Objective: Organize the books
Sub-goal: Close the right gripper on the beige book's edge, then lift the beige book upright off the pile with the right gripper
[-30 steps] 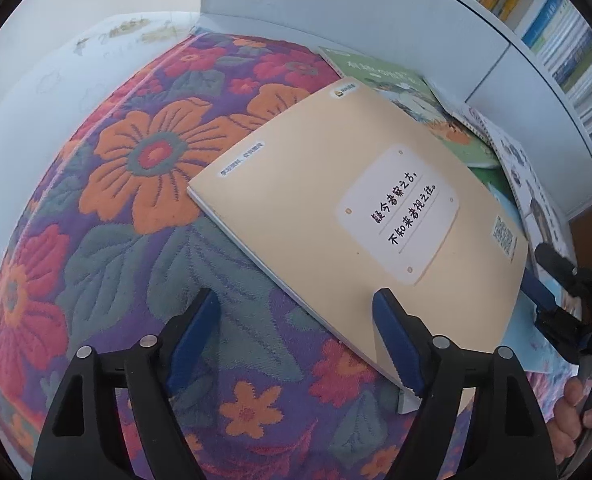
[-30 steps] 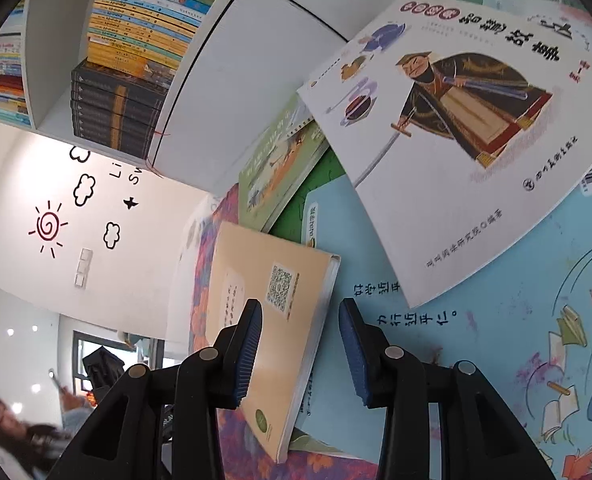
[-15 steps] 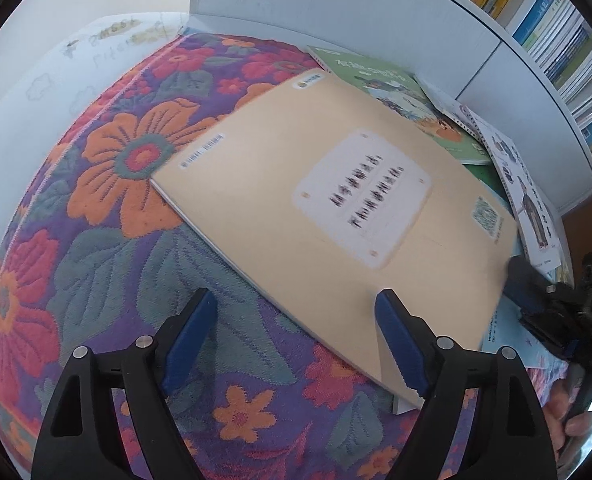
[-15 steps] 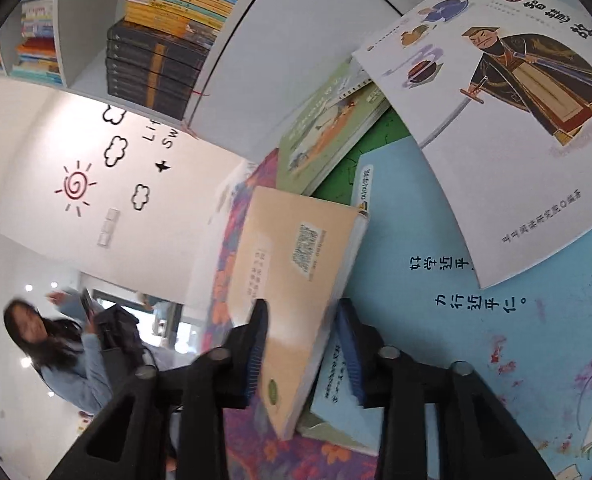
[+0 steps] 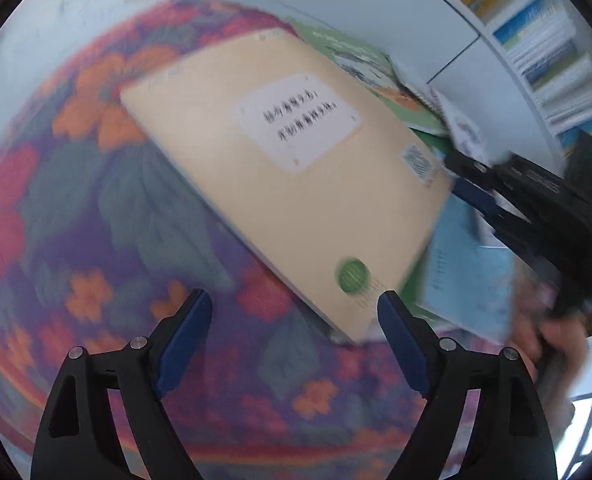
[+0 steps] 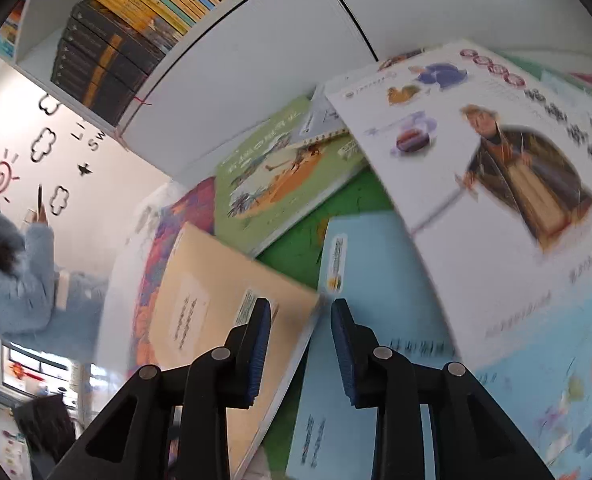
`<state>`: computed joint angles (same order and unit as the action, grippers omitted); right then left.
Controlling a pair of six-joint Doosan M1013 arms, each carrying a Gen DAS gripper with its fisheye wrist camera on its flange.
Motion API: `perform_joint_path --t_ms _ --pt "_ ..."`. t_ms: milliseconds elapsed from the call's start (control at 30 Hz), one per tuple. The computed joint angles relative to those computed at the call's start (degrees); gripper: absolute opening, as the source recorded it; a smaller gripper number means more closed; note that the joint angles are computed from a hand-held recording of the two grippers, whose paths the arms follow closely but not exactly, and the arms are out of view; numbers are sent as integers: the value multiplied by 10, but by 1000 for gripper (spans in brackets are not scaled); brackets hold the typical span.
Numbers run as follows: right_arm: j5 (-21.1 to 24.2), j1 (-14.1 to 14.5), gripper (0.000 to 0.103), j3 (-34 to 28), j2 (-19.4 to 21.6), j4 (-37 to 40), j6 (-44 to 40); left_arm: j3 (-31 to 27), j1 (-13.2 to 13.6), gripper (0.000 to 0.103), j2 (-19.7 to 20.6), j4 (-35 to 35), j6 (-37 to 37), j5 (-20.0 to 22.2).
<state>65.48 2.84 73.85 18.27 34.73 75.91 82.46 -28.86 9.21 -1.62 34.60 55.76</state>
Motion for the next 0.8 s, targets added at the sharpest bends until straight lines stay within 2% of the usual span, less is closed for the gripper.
perform_joint_path --t_ms 33,167,200,233,267,300,433,533,633,767,800 --pt "9 5 39 -18 9 -13 -13 5 3 83 -3 -17 8 -12" --pt "65 16 42 -77 47 -24 -55 19 11 83 -9 -48 26 -37" --pt "100 15 42 -93 59 -9 -67 20 12 83 -9 -52 30 -41" --pt "156 15 42 -112 76 1 -66 21 13 83 -9 -56 34 -43" --pt "182 15 42 -119 82 7 -64 19 16 83 -7 -61 40 -45" --pt "190 19 42 -119 79 -6 -74 20 16 83 -7 -63 45 -45" --pt "257 17 30 -114 70 -17 -98 21 20 84 -8 -76 59 -42" --pt "250 7 25 -78 39 -18 -128 27 13 81 -16 -73 75 -31" --pt "270 -6 19 -54 23 8 -135 44 4 81 -34 -70 82 -24" --pt "306 -13 19 -32 10 54 -168 56 -11 75 -51 2 45 1" --pt "312 -16 19 -27 9 73 -177 52 -16 75 -52 29 31 24"
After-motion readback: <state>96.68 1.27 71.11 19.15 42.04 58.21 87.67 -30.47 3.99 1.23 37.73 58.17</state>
